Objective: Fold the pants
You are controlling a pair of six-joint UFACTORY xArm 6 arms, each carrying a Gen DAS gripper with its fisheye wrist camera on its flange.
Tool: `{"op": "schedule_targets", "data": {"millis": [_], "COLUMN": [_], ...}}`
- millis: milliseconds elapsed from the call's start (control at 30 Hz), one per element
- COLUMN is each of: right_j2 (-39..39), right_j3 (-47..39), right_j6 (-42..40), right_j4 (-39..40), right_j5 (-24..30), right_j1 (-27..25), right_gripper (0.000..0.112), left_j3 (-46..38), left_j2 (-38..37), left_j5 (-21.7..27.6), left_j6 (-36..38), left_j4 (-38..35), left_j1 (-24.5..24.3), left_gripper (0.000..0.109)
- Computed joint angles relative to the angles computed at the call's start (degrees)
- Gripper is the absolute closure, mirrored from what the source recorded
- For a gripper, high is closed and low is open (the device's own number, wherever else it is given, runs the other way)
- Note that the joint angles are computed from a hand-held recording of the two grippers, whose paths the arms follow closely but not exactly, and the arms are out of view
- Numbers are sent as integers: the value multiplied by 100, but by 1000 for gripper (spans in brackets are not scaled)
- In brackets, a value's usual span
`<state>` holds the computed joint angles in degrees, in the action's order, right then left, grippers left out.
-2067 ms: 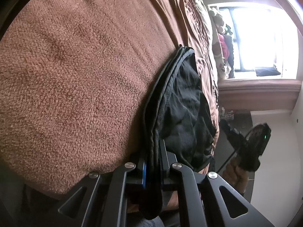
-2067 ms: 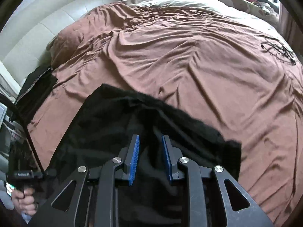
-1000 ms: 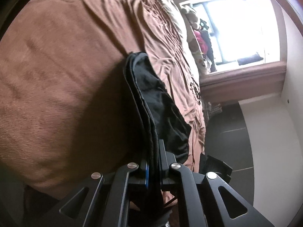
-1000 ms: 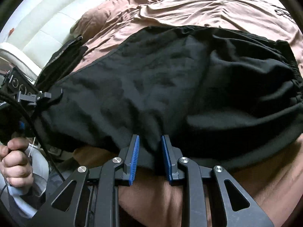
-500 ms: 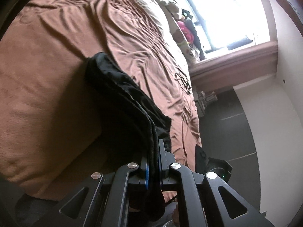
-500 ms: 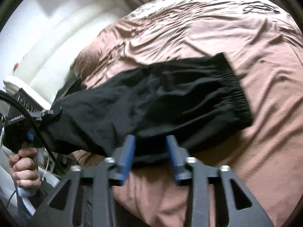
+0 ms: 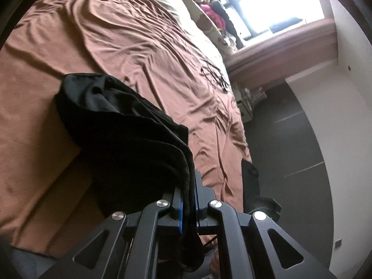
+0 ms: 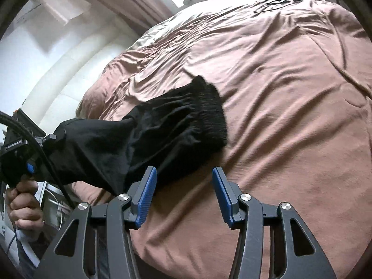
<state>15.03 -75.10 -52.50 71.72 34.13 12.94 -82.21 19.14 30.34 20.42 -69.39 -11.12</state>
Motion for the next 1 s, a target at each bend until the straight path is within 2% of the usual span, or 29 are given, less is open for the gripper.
{"op": "schedule_targets", "data": {"millis": [100,233,467,733,800,867,933,967,1000], "right_j2": [-116,-116,-109,-153,-108,-91,-89,-95,-101], "right_j3": [111,91,136,197,161,148,131,131,125], "right_j6": [-66,-64,-125,-190,-90,-27,-17,-50,-76], "right_j4": [58,171,372,405,296,261,288,329,360], "right_j5": [31,430,719,839,815,784,754,745,733], "right_j1": [-111,-325,-596,-776,-772,-762,-755,-747,-732], "right_gripper": [65,65,65,65,65,65,65,65,65], "left_j3": [-370,-823,-1462,-1705,-1683,-1607,-1426,-1311,-1204], "left_j2": [304,723,1424,1826,1832,1760,1600,1499,1403], "left_j5": [50,169,284,310,399,458,374,313,283], "left_j6": [-362,-710,-1429,-1707,-1592,-1449,-1321,-1203,-1101], "left_j4": [433,823,1587,1795,1630,1501,1436,1342,1247], "left_j1": [-148,-316,-603,-780,-769,-760,-767,-764,-748], "left_gripper": [102,102,102,99,91,65,47,40,38]}}
